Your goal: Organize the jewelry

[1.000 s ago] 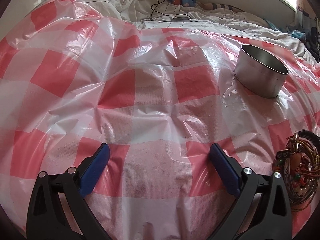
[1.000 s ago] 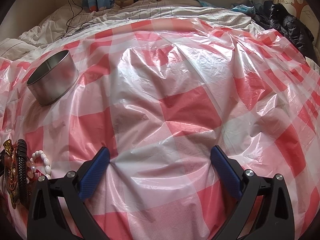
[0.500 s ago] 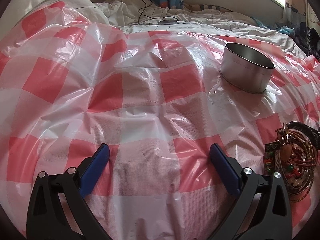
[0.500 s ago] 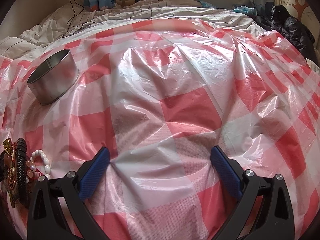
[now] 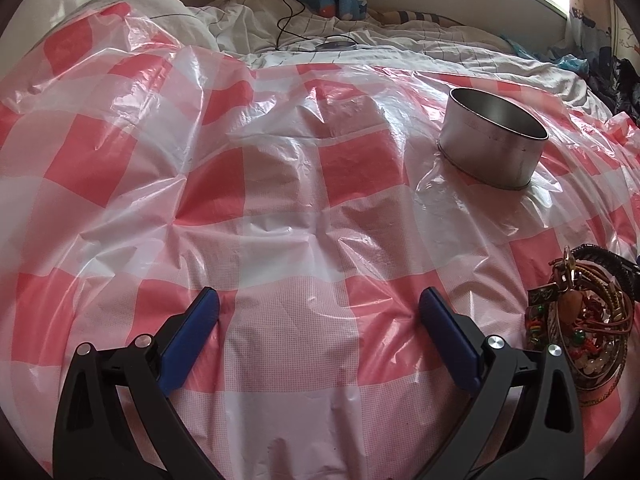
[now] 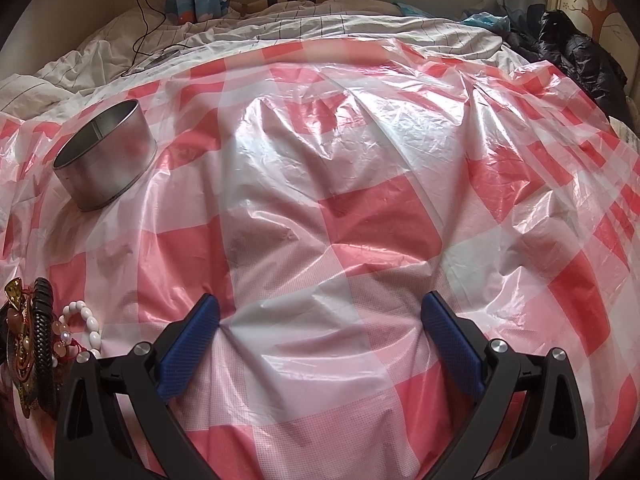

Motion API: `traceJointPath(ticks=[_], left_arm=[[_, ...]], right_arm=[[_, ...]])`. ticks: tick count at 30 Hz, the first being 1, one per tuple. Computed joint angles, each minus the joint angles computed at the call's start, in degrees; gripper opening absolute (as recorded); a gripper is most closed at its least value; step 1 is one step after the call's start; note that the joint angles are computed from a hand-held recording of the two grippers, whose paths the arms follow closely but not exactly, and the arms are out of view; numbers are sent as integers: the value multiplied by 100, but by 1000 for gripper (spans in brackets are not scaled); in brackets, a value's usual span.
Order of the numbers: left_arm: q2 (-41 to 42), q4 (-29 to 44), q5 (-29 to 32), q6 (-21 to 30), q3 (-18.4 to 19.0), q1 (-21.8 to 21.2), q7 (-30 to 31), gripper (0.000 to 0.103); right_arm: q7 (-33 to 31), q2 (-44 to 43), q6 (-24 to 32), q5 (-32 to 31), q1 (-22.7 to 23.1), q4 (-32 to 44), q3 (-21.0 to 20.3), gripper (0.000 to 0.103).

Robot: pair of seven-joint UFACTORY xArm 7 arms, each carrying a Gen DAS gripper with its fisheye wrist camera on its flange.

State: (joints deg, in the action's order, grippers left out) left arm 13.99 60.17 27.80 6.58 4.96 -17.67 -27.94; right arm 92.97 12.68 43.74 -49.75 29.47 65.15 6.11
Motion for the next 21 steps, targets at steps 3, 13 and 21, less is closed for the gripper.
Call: traceJointPath(ticks=[3, 13, 21], left_arm=[[-3, 11, 128, 17, 78, -68, -101, 96], [15, 84, 925, 41, 425, -382, -831, 96], [7, 84, 990, 51, 213, -192, -896, 96]], right_arm=[[-5, -15, -35, 10, -10, -16, -2, 96], [-584, 673, 1866, -201, 595, 1128, 29, 96], [-372, 344, 978, -30, 334, 598, -46, 96]])
